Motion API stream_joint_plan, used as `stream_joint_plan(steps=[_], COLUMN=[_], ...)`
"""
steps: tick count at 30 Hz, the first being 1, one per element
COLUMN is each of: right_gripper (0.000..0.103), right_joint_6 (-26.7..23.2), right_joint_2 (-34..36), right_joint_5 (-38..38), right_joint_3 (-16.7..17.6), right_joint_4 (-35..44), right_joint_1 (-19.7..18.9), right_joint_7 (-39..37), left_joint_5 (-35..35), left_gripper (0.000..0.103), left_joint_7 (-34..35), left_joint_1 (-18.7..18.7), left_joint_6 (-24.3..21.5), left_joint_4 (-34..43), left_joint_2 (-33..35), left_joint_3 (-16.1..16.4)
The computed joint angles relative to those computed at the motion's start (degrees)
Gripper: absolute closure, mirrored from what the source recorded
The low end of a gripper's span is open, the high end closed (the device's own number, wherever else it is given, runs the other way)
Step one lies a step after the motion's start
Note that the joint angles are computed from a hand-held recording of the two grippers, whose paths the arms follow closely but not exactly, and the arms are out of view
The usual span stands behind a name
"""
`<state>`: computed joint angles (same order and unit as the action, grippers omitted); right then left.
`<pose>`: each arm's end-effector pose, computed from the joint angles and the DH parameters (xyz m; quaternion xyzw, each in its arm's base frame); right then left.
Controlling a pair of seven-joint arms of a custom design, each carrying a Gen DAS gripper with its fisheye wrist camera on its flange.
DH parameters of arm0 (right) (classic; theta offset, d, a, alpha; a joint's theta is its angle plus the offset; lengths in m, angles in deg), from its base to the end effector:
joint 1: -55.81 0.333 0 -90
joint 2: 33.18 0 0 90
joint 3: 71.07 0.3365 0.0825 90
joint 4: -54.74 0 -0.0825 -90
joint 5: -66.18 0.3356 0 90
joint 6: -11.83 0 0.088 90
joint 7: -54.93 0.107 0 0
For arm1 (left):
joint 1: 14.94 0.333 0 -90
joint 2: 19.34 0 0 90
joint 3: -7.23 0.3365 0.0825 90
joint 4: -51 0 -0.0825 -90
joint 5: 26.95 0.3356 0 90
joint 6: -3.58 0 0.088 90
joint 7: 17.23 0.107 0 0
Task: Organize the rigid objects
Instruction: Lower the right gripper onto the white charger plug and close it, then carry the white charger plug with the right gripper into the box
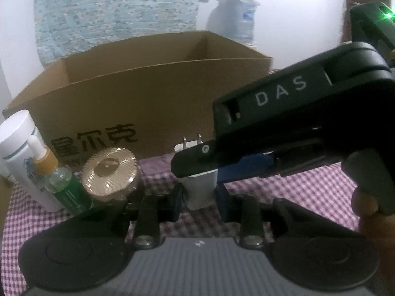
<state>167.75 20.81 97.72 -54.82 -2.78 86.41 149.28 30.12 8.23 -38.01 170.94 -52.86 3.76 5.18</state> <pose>0.6319 0.4879 0.4070 -0.6622 0.5925 0.1407 0.4367 0.5631 -0.3184 0.4279 -0.5776 0.7131 -0.3051 0.2547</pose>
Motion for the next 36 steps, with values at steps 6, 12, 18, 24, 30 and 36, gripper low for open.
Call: stream_joint_plan(steps=[6, 12, 18, 24, 30, 36], right_gripper=[0.061, 0.059, 0.057, 0.057, 0.059, 0.059], right_joint_6=[5.2, 7.0, 5.2, 4.8, 5.5, 6.6], right_joint_2=[-8.0, -9.5, -7.7, -5.5, -6.7, -8.0], right_joint_5=[2.8, -0.2, -5.9, -9.3, -12.0, -15.5], right_joint_3=[0.9, -2.7, -6.1, -7.0, -7.9, -8.7], right_joint_4=[-13.9, -16.0, -12.3, -9.3, -10.0, -7.0], right_joint_1=[-0.9, 1.8, 4.1, 5.1, 6.2, 7.6], right_joint_7=[-0.7, 3.7, 9.5, 12.9, 14.3, 13.6], left_joint_5=[-0.6, 3.8, 0.5, -0.9, 3.2, 13.7], left_gripper=[0.073, 0.07, 0.068, 0.072, 0.073, 0.073], left_joint_7=[4.0, 1.2, 5.2, 5.4, 1.1, -6.5], left_joint_1=[0.9, -1.1, 0.6, -0.4, -1.5, -1.4], left_joint_6=[2.9, 2.5, 1.6, 1.8, 3.3, 1.7], left_joint_4=[-4.3, -4.2, -1.4, -0.6, -1.7, -0.5], left_joint_2=[-2.1, -2.0, 0.0, 0.7, -1.0, -5.2], left_joint_3=[-1.6, 0.1, -1.3, 0.3, 2.5, 3.4])
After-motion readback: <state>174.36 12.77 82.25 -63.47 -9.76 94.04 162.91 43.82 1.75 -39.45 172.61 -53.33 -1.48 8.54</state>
